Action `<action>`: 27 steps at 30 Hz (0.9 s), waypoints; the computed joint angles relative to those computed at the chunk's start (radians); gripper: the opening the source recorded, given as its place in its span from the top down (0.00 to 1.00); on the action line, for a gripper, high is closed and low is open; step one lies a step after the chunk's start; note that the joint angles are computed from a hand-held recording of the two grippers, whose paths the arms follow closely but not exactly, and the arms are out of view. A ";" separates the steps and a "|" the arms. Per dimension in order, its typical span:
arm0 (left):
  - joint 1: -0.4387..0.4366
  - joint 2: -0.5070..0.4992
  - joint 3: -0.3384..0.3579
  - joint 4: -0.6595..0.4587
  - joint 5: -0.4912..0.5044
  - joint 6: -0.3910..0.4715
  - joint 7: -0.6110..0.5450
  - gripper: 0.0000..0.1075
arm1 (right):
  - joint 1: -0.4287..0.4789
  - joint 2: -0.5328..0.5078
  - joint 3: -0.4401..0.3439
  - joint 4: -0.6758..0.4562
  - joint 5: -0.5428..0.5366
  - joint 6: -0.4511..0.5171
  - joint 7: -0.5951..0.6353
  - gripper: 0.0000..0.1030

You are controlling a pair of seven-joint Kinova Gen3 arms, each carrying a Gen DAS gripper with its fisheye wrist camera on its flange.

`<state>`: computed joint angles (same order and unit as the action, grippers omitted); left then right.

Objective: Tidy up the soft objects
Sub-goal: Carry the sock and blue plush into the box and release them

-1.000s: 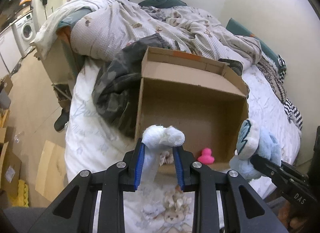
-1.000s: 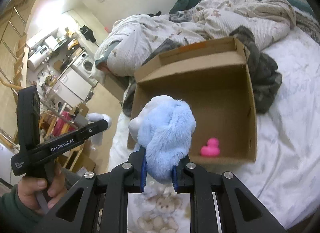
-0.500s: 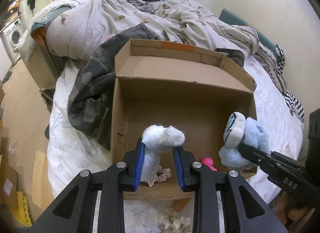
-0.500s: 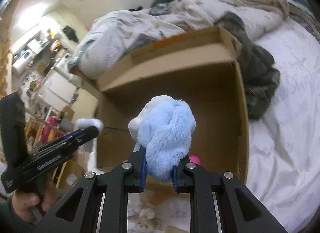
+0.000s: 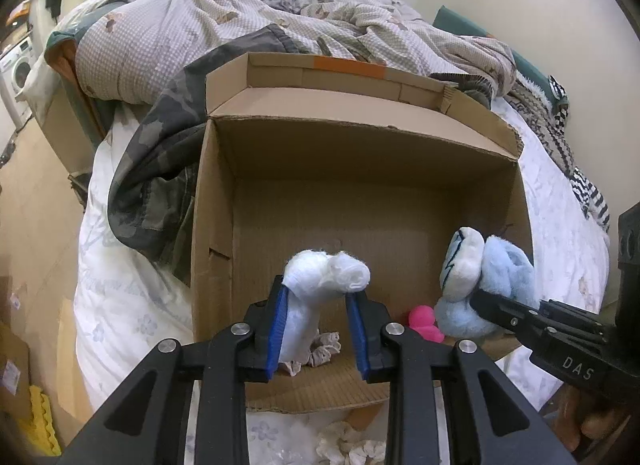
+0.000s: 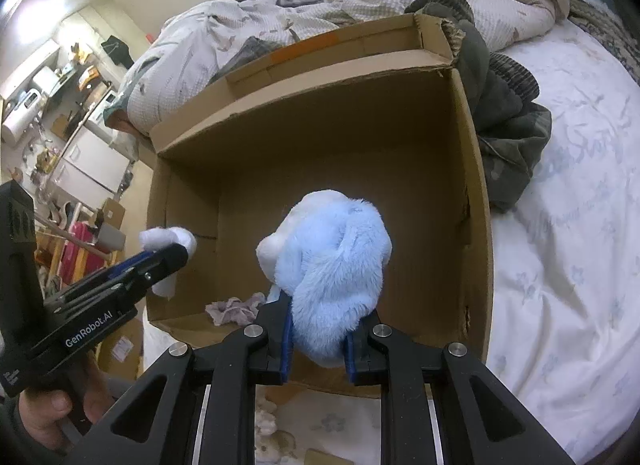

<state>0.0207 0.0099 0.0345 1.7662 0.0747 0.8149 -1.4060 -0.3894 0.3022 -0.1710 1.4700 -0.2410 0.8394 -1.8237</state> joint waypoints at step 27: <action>0.036 -0.008 0.018 0.005 -0.119 0.003 0.110 0.41 | 0.031 -0.008 -0.009 0.024 -0.054 -0.048 0.002 0.06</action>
<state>0.0564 0.0017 0.0521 1.7708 -0.0447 0.8184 -1.2964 -0.3583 0.2945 -0.1797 1.4942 -0.2949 0.7909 -1.8215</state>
